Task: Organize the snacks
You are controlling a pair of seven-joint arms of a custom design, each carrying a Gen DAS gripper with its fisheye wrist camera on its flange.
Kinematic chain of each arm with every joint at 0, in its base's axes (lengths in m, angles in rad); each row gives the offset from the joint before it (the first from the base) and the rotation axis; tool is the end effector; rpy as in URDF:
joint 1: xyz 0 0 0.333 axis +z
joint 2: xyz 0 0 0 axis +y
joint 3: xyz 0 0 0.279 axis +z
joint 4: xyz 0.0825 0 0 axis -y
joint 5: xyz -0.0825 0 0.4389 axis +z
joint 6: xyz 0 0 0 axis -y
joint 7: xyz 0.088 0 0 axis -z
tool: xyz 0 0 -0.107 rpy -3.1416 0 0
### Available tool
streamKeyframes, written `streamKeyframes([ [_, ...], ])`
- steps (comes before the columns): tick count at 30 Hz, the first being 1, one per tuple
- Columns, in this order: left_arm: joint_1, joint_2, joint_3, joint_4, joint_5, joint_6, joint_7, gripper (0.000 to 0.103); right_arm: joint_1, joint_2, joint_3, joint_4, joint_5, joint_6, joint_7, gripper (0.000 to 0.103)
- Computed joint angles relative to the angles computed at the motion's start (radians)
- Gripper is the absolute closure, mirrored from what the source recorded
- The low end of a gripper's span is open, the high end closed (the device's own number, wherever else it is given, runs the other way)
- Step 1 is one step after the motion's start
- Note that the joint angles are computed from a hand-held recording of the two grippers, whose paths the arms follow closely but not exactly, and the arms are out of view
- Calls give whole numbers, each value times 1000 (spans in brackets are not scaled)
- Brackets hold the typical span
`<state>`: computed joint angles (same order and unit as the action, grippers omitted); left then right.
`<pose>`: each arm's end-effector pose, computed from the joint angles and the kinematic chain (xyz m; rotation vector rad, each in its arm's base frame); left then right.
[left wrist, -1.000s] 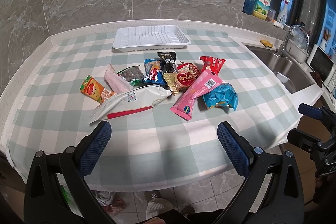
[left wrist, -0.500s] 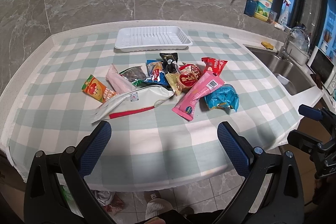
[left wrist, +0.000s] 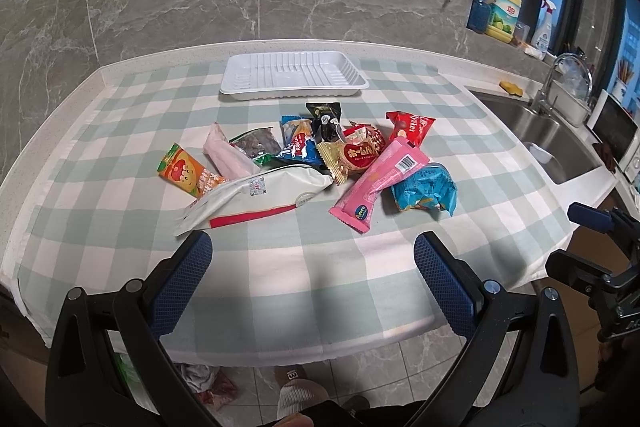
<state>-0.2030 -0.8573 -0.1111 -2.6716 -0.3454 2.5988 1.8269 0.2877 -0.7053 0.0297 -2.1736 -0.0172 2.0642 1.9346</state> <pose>0.4082 -0.1262 0.5361 -1.4851 2.1092 -0.9550 0.4201 0.1409 0.6866 -1.7929 1.8737 -0.3882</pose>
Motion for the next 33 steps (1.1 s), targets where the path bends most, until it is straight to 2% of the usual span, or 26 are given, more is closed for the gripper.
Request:
streamKeyframes([
  [33,20,33,3,18,7,-8,-10,1,10,11,-1,-19,23,6,20,0],
])
